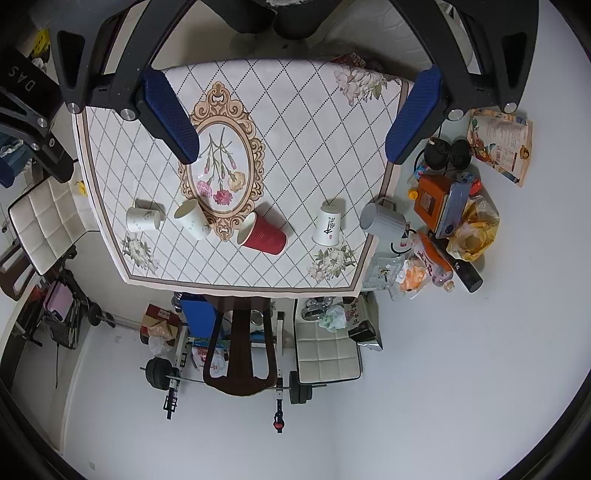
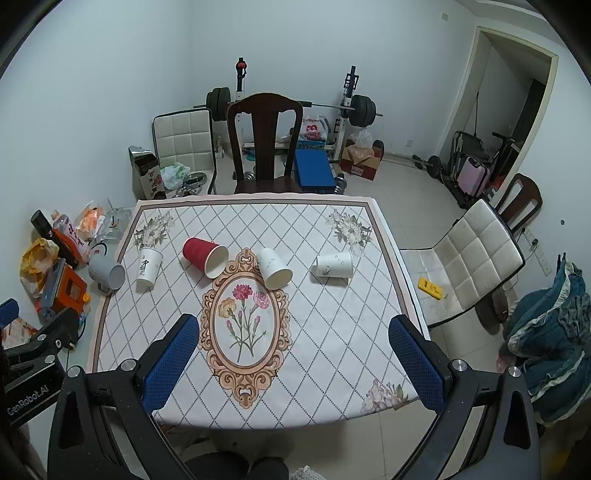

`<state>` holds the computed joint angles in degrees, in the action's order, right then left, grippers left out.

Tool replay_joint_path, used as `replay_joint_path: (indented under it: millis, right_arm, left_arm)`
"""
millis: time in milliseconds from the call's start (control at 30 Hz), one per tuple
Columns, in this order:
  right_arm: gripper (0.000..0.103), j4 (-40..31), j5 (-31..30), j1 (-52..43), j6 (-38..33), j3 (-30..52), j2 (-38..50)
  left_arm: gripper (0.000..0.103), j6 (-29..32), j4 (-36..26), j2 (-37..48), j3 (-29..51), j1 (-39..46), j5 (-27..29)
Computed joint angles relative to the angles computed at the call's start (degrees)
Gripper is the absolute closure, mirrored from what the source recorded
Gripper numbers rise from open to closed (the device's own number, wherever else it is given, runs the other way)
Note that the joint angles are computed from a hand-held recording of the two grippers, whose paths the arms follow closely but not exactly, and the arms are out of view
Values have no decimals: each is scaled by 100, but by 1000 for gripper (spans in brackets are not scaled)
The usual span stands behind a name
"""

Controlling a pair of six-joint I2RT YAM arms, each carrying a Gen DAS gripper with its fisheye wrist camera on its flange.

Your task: Flip cup upright

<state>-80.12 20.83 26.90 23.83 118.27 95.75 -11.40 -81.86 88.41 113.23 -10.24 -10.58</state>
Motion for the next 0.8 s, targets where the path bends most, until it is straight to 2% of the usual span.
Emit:
replay_joint_path:
  millis: [800]
  right_arm:
    - [0, -31, -58, -32, 16, 0, 48]
  left_arm:
    - [0, 113, -209, 359, 606, -55, -31]
